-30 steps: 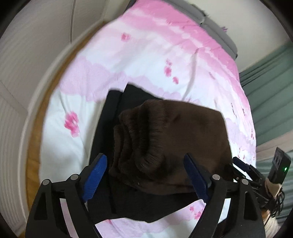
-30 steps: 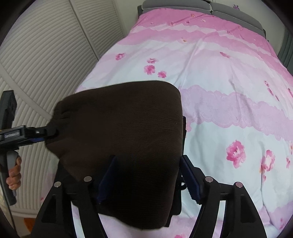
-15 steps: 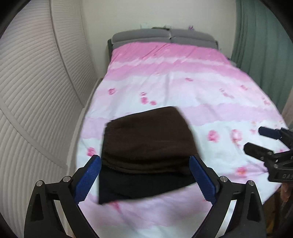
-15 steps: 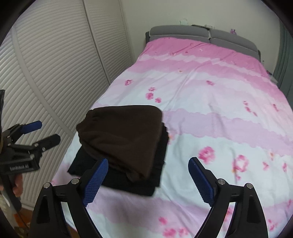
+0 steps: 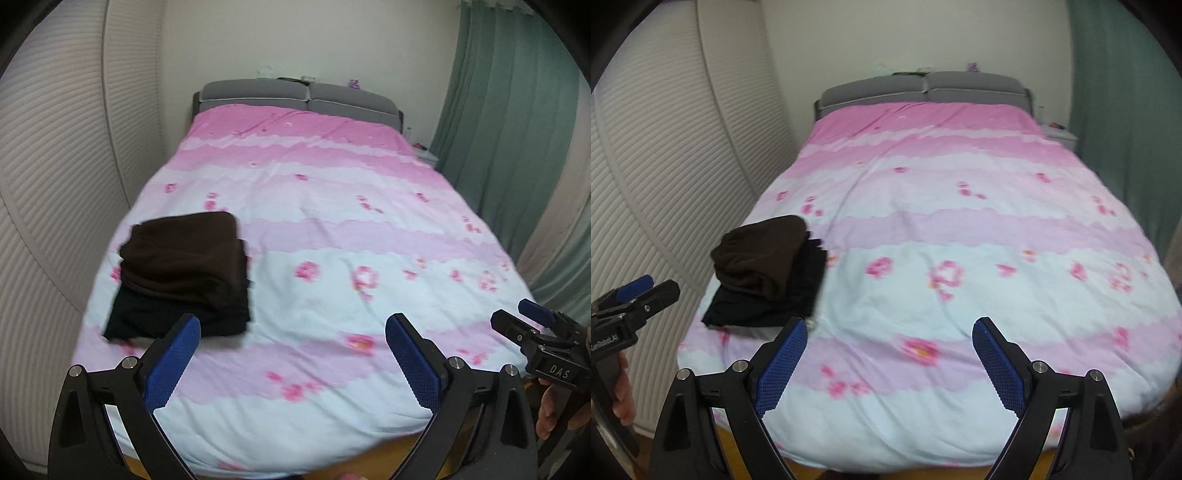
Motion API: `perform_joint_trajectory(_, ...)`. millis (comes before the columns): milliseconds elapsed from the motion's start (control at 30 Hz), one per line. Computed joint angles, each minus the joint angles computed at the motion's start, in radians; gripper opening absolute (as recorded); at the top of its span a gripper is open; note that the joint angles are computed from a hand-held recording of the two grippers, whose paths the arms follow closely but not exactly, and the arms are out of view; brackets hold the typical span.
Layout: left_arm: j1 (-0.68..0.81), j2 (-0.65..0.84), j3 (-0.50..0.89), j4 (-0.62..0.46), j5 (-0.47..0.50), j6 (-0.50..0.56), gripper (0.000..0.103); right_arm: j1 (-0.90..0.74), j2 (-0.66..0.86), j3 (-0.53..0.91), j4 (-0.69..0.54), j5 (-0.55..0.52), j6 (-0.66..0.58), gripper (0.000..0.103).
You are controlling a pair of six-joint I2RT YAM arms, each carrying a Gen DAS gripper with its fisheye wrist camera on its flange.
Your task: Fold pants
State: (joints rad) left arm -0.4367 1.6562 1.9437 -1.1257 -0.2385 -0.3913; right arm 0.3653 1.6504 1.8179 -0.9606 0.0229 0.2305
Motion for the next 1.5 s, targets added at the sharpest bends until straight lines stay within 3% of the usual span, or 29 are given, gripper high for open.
perform_joint_trajectory(200,-0.228,0.059,0.111,-0.059,-0.104,-0.133,0.103,-0.164,-0.232,-0.153,-0.036,-0.073,-0.1,0.091)
perform_joint_trajectory(500,-0.463,0.196,0.357,-0.162,-0.268,-0.242,0.103,-0.435,-0.404,-0.194,-0.123,-0.26,-0.27,0.091)
perform_joint_trajectory(833,-0.552,0.307,0.595,-0.275,-0.366,-0.248,0.103,-0.604,-0.461,-0.171,-0.191,-0.372,-0.367,0.091)
perform_joint_trajectory(1000,-0.556,0.332,0.661,-0.312,-0.355,-0.242,0.103,-0.616,-0.473,-0.165,-0.204,-0.379,-0.372,0.091)
perform_joint_trajectory(1500,-0.587,0.351,0.71,-0.333,-0.384,-0.242,0.103,-0.64,-0.484,-0.171,-0.209,-0.399,-0.391,0.091)
